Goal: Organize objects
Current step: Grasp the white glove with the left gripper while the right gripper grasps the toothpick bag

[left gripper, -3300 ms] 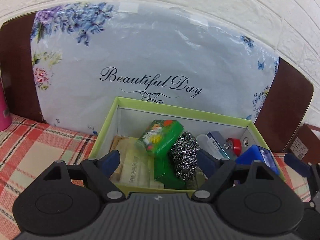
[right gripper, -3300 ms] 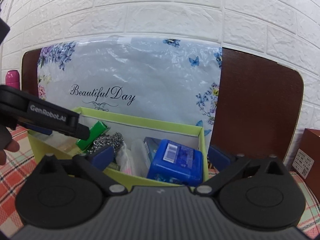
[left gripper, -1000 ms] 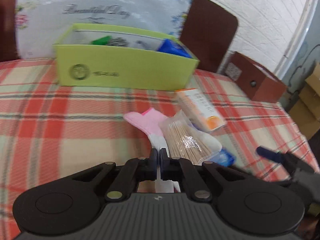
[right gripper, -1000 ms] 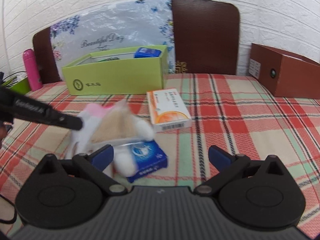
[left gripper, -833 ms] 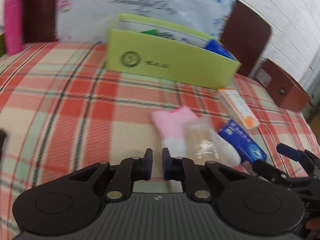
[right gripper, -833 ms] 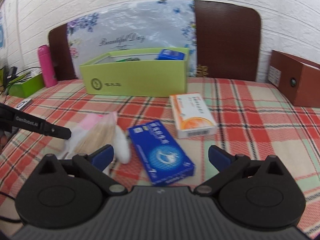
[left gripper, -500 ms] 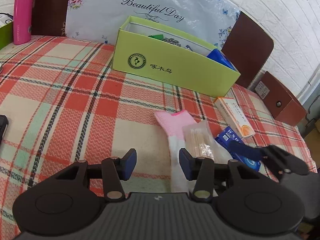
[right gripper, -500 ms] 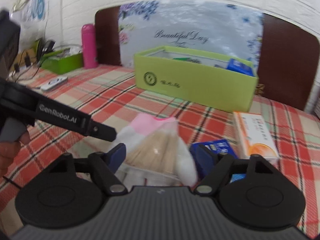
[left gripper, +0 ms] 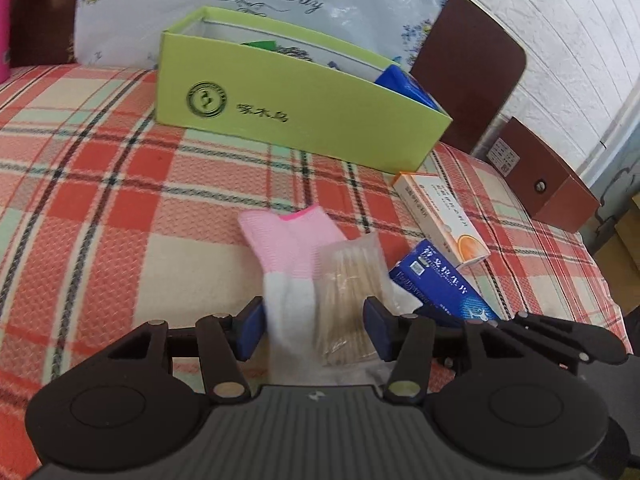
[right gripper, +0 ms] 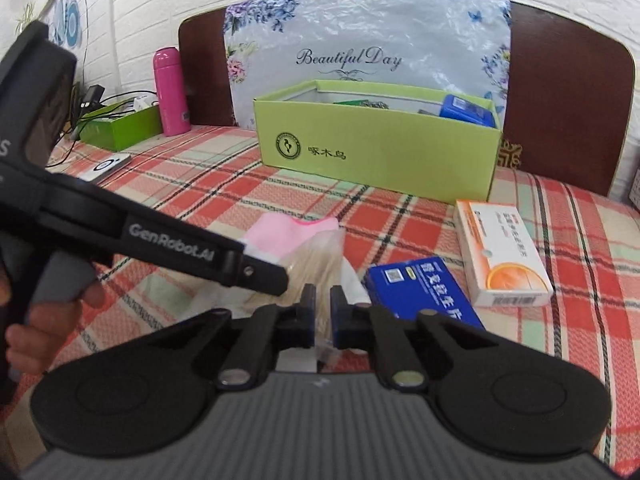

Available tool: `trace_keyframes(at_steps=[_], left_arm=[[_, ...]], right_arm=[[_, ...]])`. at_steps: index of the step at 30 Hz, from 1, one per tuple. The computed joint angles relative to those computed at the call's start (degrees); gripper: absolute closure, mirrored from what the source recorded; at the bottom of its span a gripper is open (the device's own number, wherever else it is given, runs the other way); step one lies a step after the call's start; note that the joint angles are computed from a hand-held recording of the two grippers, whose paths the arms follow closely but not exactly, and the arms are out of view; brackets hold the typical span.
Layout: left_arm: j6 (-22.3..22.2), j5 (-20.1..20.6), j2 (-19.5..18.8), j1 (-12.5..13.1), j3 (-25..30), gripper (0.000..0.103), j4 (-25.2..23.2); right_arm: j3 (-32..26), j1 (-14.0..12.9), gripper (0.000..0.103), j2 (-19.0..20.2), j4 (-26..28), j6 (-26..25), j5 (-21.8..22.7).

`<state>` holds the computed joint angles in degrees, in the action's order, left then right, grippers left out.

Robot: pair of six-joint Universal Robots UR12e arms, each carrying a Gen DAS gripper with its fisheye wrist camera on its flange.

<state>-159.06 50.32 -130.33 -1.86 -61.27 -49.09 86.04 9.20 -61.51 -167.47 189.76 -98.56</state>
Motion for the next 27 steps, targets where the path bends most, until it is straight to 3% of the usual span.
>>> trace_keyframes(at_steps=[1, 2, 4, 5, 7, 12, 13, 15, 16, 19, 27], left_arm=[[1.2, -0.6, -0.1, 0.0, 0.4, 0.069, -1.0], [1.8, -1.6, -0.2, 0.2, 0.8, 0.077, -2.3], [1.5, -1.8, -0.1, 0.4, 0.8, 0.077, -2.7], [1.0, -1.7, 0.0, 0.5, 0.5, 0.077, -2.2], [-0.7, -1.4, 0.0, 0.9, 0.5, 0.077, -2.1], [-3.8, -0.5, -0.2, 1.2, 0.8, 0.076, -2.3], [-4.3, -0.3, -0.2, 1.2, 0.8, 0.073, -2.2], [-6.4, -1.0, -0.3, 1.3, 0.5, 0.061, -0.6], [-7.0, -0.9, -0.4, 1.2, 0.6, 0.052, -0.3], [-6.0, -0.2, -0.3, 0.8, 0.6, 0.05, -0.2], [-4.8, -0.2, -0.4, 0.3, 0.4, 0.038, 0.8]], right_arm=[[0.2, -0.2, 0.094, -0.1, 0.2, 0.3, 0.8], [0.3, -0.2, 0.093, -0.2, 0.2, 0.5, 0.9], [0.2, -0.1, 0.083, 0.0, 0.5, -0.5, 1.1], [0.0, -0.1, 0.067, 0.2, 0.3, -0.9, 1.2], [-0.4, 0.4, 0.05, 0.7, -0.3, -1.4, 1.6], [-3.6, 1.3, 0.048, 3.2, 1.0, -5.0, 0.1], [-3.9, 1.3, 0.048, 3.5, 1.3, -5.2, 0.3], [-3.9, 1.3, 0.062, 3.4, 1.3, -5.8, 0.2], [-3.5, 1.3, 0.075, 3.2, 0.8, -6.1, 0.1], [-1.9, 0.7, 0.088, 2.1, -0.6, -3.1, 0.5], [0.7, 0.2, 0.094, 0.0, -2.6, 1.5, -2.1]])
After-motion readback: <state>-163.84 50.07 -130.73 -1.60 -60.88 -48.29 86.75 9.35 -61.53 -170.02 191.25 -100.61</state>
